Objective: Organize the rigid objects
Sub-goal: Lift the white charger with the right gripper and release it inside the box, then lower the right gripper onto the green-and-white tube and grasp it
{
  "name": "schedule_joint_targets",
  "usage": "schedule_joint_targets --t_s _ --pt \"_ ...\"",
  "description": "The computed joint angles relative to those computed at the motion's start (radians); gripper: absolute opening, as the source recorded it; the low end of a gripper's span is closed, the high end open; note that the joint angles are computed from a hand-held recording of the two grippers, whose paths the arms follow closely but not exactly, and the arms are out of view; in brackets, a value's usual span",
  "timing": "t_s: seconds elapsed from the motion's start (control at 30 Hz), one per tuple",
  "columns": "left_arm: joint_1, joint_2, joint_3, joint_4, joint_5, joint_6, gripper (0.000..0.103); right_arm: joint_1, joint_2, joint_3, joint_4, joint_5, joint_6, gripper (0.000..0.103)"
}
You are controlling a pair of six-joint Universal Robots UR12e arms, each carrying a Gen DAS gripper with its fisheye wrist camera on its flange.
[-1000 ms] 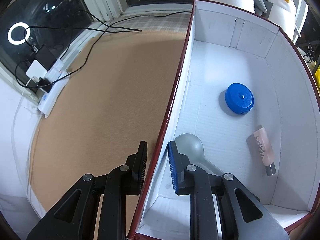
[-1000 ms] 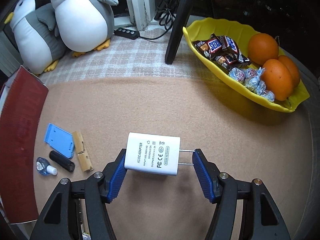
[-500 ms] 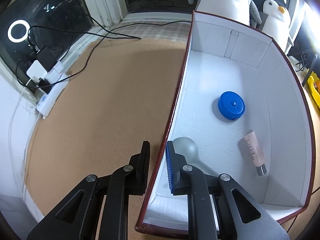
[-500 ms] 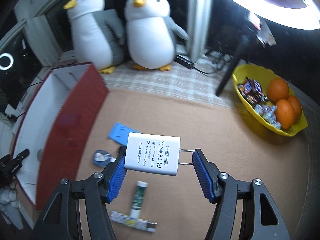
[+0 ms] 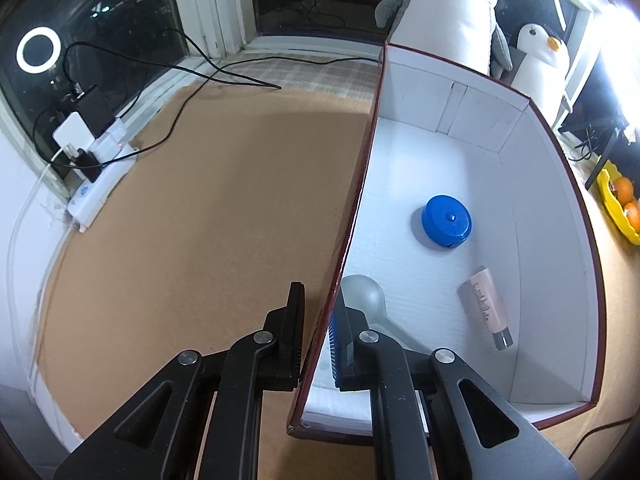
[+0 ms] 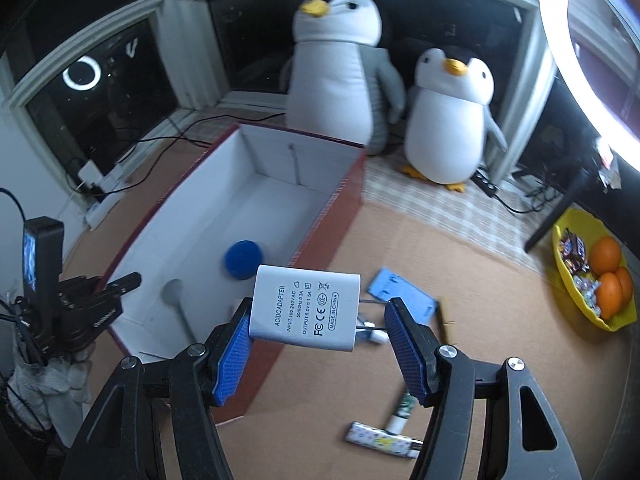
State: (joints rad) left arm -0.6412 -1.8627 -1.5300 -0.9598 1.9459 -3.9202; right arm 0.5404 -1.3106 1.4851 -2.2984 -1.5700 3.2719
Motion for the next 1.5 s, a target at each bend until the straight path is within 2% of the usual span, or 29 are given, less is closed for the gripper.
schedule_joint_targets --t_s 0.5,0.67,1.17,1.5 --pt "0.005 0.014 -0.034 0.064 -0.021 0.007 0.008 0.084 0.088 -0.086 0.071 0.002 -0.076 0.061" --pt "0.008 0.019 -0.043 0.080 -0.028 0.012 0.008 0.099 0.116 -0.106 0.102 -0.002 -0.082 0.061" --pt "0.006 0.016 -0.040 0.077 -0.021 0.012 0.008 0.100 0.126 -0.111 0.121 0.003 -0.071 0.062" --pt "0.003 0.009 -0.024 0.046 -0.009 0.017 0.009 0.057 0.057 -0.038 0.038 0.073 -0.011 0.062"
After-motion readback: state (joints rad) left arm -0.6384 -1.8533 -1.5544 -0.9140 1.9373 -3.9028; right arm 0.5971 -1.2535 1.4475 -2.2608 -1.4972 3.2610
